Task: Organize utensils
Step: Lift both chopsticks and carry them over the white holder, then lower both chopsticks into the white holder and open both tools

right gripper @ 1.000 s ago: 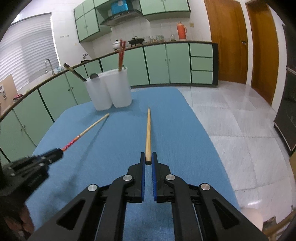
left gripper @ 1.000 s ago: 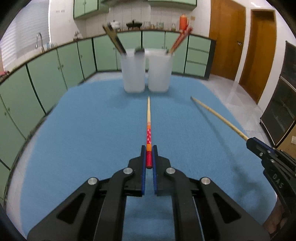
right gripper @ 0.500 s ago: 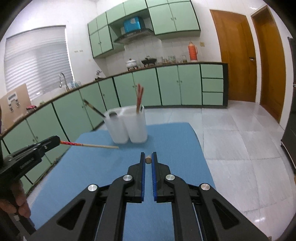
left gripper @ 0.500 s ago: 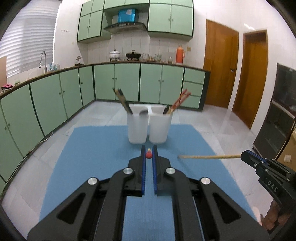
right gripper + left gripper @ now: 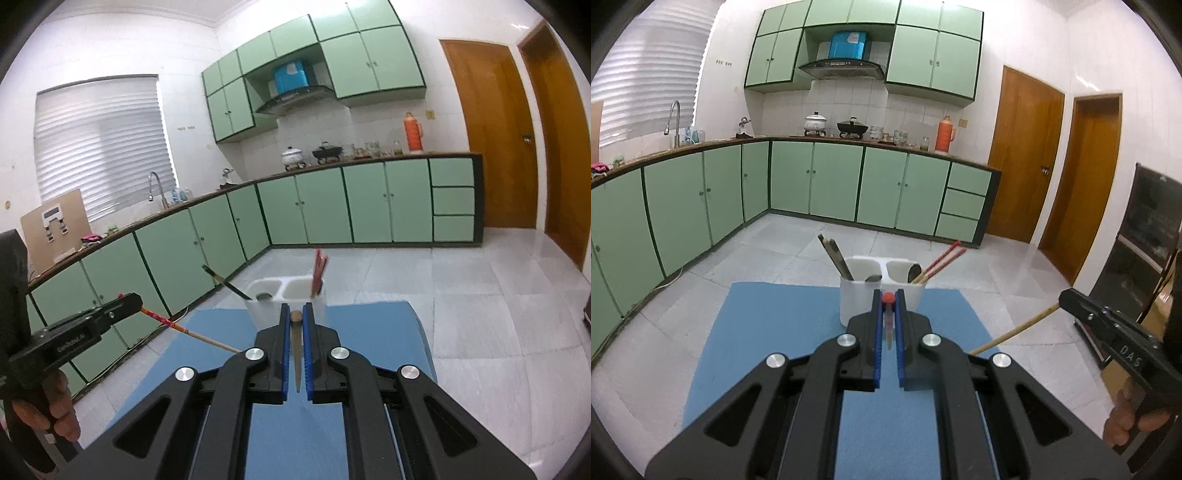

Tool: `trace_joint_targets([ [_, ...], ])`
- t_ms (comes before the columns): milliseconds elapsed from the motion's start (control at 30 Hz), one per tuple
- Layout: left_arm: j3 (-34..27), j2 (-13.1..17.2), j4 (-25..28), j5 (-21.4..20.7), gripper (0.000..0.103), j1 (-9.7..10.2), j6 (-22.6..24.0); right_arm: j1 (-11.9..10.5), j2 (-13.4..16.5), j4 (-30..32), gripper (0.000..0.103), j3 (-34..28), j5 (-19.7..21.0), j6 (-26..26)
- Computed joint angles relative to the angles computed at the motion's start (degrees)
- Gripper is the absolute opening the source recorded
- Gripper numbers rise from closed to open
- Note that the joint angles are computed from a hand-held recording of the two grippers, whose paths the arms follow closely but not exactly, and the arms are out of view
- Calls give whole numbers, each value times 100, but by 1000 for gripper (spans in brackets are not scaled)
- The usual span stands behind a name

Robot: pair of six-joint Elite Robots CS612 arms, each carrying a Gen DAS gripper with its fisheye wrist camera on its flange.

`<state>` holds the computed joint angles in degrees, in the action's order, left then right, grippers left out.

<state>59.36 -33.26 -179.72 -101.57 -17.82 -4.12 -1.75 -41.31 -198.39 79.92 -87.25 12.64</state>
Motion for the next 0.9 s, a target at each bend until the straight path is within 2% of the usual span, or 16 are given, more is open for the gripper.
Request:
trace_joint_targets([
  [233,-179,39,-44,-280,5,136,-347,6,85,70,6,-309,177,-114],
  [600,-383,80,-815,-76,5,170,-506,42,130,-218,6,-706,27,-447],
  [800,-1084,409,-899,53,5,110,-554,57,309,-151,6,-1223,-124,-608],
  [900,-1657,703,-605,120,5,78,-516,59,477,82,6,-1584,-175,-655],
])
